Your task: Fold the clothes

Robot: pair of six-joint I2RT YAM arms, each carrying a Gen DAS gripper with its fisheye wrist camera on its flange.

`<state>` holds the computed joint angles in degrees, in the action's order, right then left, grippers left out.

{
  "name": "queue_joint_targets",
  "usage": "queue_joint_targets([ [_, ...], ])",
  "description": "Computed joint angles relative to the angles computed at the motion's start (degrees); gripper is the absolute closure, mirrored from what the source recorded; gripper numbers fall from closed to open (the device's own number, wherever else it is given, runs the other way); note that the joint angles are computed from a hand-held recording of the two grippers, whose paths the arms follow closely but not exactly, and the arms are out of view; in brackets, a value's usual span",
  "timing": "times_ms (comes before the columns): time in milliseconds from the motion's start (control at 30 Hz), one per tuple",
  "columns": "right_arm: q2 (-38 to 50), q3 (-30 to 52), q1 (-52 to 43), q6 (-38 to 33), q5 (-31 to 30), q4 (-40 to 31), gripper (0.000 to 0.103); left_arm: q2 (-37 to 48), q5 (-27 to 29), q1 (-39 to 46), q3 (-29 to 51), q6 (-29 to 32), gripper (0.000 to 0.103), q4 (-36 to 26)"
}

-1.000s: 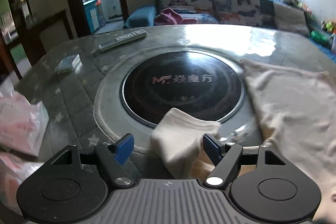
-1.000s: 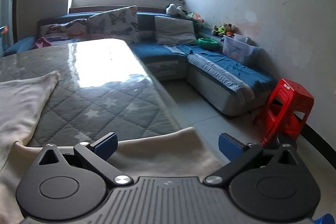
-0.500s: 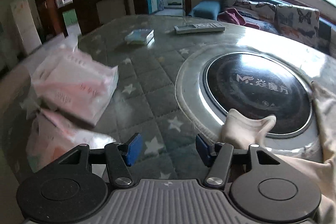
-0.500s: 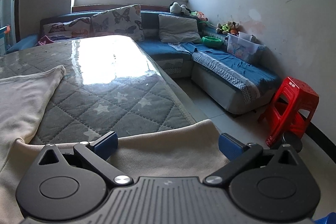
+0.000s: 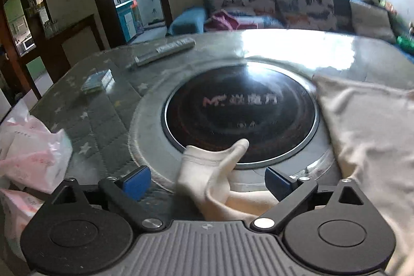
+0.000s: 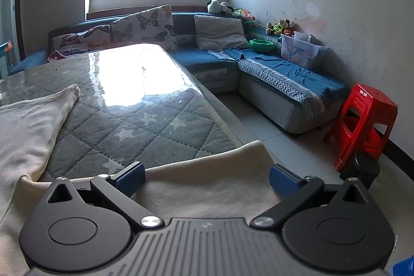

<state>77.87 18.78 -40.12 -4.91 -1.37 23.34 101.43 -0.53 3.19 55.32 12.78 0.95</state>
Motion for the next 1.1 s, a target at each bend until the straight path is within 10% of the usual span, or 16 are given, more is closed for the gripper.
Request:
queue_joint_targets([
  [567, 0.5, 0.3, 0.3, 0.3, 0.2, 0.2, 0.000, -2.2, -9.0, 8.9, -3.6, -3.8, 0.011, 5.0],
  [1100, 1.2, -0.2, 0.8, 0.6, 0.6, 1.4, 0.000, -2.0, -3.3, 8.3, -5.0, -0.7, 0.010, 2.5],
])
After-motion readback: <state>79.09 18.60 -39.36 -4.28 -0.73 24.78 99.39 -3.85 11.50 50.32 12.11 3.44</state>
